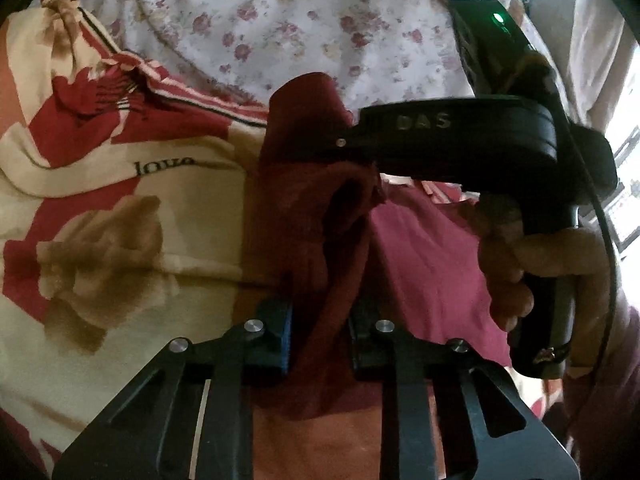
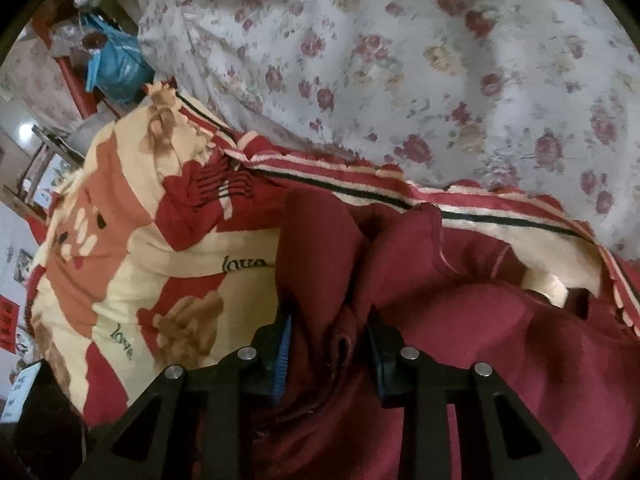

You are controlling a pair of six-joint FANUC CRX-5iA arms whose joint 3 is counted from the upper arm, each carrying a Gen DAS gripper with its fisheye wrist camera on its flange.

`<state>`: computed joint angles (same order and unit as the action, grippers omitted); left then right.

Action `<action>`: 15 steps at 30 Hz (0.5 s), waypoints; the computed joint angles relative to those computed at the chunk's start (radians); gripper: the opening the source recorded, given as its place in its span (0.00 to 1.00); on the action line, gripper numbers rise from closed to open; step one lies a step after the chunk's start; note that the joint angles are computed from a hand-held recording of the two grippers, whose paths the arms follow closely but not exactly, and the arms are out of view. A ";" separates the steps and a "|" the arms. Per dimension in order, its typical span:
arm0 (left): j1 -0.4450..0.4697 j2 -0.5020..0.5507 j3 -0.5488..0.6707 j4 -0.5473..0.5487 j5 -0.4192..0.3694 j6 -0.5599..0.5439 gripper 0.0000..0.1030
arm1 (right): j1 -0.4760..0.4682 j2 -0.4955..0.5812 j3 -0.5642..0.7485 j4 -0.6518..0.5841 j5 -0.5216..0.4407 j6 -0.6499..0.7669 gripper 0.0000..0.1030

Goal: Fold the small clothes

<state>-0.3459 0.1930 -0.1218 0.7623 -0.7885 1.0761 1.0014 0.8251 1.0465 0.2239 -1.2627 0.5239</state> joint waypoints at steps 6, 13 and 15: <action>-0.051 -0.040 0.028 -0.019 -0.009 -0.017 0.17 | 0.022 -0.191 -0.268 0.068 0.117 -0.055 0.27; -0.160 0.001 0.155 -0.049 -0.081 0.013 0.17 | 0.069 -0.436 -0.595 0.217 0.173 -0.201 0.26; -0.203 0.027 0.206 -0.083 -0.096 0.031 0.16 | 0.079 -0.505 -0.685 0.246 0.171 -0.249 0.26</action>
